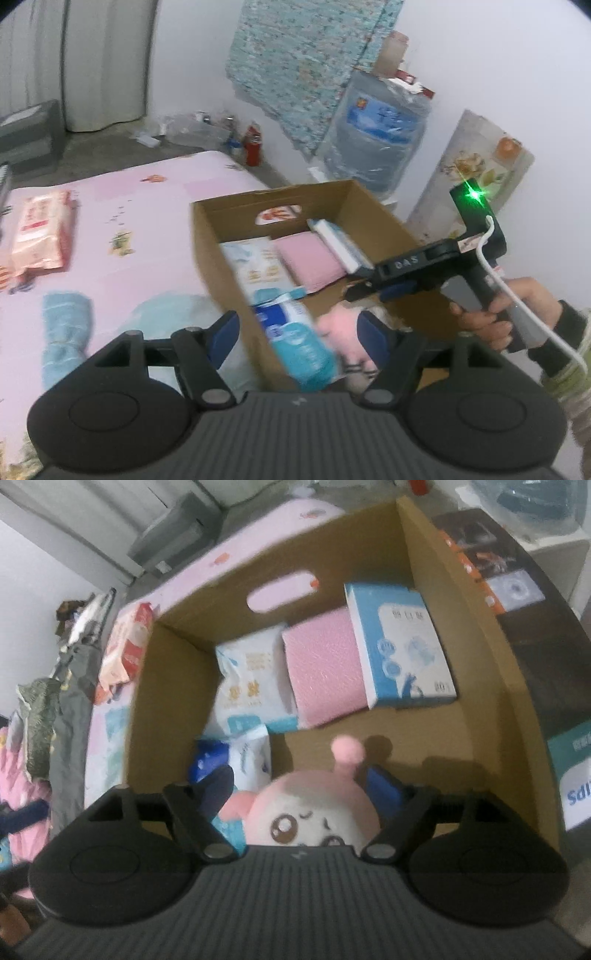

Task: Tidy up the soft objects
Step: 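Carry the plush toy over the cardboard box and lower it inside, then reach the right tool to the rolled blue towel and grasp it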

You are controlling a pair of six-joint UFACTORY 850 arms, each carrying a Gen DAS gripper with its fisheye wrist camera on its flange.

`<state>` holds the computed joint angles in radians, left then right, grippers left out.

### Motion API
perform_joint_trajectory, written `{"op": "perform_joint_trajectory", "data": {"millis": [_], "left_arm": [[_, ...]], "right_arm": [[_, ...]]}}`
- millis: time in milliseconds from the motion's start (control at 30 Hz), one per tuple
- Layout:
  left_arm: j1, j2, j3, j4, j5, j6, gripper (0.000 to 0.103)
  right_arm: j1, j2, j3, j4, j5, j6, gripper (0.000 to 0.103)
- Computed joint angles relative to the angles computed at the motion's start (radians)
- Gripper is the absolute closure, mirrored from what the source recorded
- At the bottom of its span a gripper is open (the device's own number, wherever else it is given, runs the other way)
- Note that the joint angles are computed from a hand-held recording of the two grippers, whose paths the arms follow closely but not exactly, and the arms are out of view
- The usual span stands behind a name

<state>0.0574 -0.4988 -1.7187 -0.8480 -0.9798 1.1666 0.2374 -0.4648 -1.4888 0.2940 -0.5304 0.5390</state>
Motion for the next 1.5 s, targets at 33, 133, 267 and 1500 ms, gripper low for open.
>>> {"op": "perform_joint_trajectory", "data": {"millis": [33,133,267,1500], "left_arm": [[0.011,0.003,0.008,0.0,0.008,0.002,0.031],[0.039,0.009,0.025,0.004,0.026,0.0,0.031],[0.075,0.007,0.034,0.027,0.048,-0.023,0.032],[0.309,0.027,0.105,-0.057,0.258,-0.098,0.031]], "right_arm": [[-0.001,-0.008,-0.001,0.021,-0.008,-0.009,0.021],[0.012,-0.046,-0.023,-0.009,-0.036,-0.002,0.019],[0.024,-0.06,-0.034,-0.063,-0.02,0.008,0.022],[0.134,0.019,-0.112,-0.324,0.107,0.252,0.016]]}}
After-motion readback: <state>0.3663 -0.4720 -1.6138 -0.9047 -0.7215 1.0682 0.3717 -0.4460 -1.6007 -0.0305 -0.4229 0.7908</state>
